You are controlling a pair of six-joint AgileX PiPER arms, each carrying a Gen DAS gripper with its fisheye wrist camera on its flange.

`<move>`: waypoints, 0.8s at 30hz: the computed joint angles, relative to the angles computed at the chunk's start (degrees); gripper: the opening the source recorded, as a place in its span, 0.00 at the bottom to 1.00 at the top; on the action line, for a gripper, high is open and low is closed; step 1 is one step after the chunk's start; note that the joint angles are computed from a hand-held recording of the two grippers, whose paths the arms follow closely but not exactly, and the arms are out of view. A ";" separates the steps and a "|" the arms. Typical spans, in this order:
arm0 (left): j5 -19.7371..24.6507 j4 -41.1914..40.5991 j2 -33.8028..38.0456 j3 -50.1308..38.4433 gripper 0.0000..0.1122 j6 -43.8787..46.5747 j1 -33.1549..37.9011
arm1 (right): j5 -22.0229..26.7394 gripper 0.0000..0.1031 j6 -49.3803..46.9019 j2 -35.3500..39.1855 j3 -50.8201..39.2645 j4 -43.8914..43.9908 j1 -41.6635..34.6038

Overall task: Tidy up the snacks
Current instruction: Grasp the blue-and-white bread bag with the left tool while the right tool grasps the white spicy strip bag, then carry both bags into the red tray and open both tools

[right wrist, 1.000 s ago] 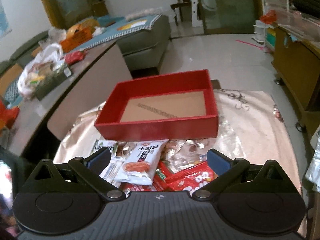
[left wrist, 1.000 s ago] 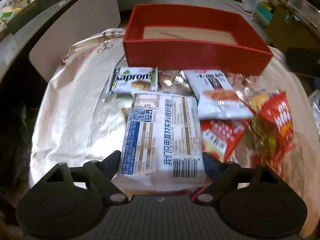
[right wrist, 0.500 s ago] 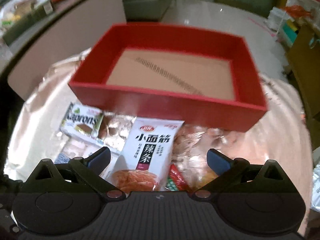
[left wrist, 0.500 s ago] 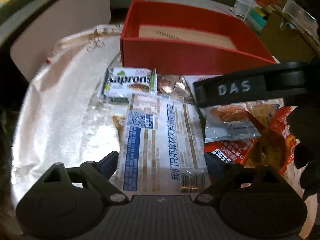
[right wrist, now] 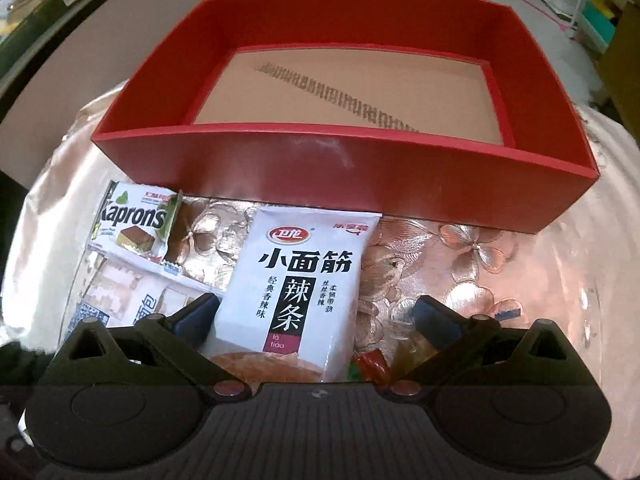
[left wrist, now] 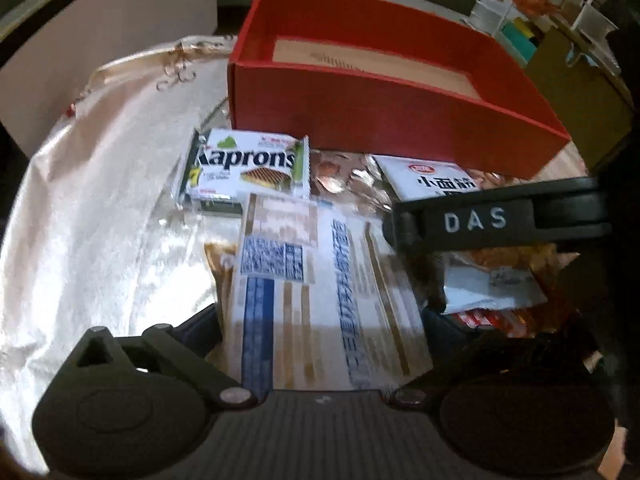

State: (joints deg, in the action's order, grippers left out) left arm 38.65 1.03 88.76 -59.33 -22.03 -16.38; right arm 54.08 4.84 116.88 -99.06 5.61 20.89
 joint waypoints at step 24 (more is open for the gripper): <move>7.52 4.52 -14.03 -2.16 0.59 -11.35 -3.84 | -2.75 0.58 -15.44 -22.83 17.25 15.62 -9.32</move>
State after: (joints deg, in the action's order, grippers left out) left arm 46.17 5.55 74.73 -61.49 -33.38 -20.23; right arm 51.33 -10.60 94.06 -81.81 21.23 11.57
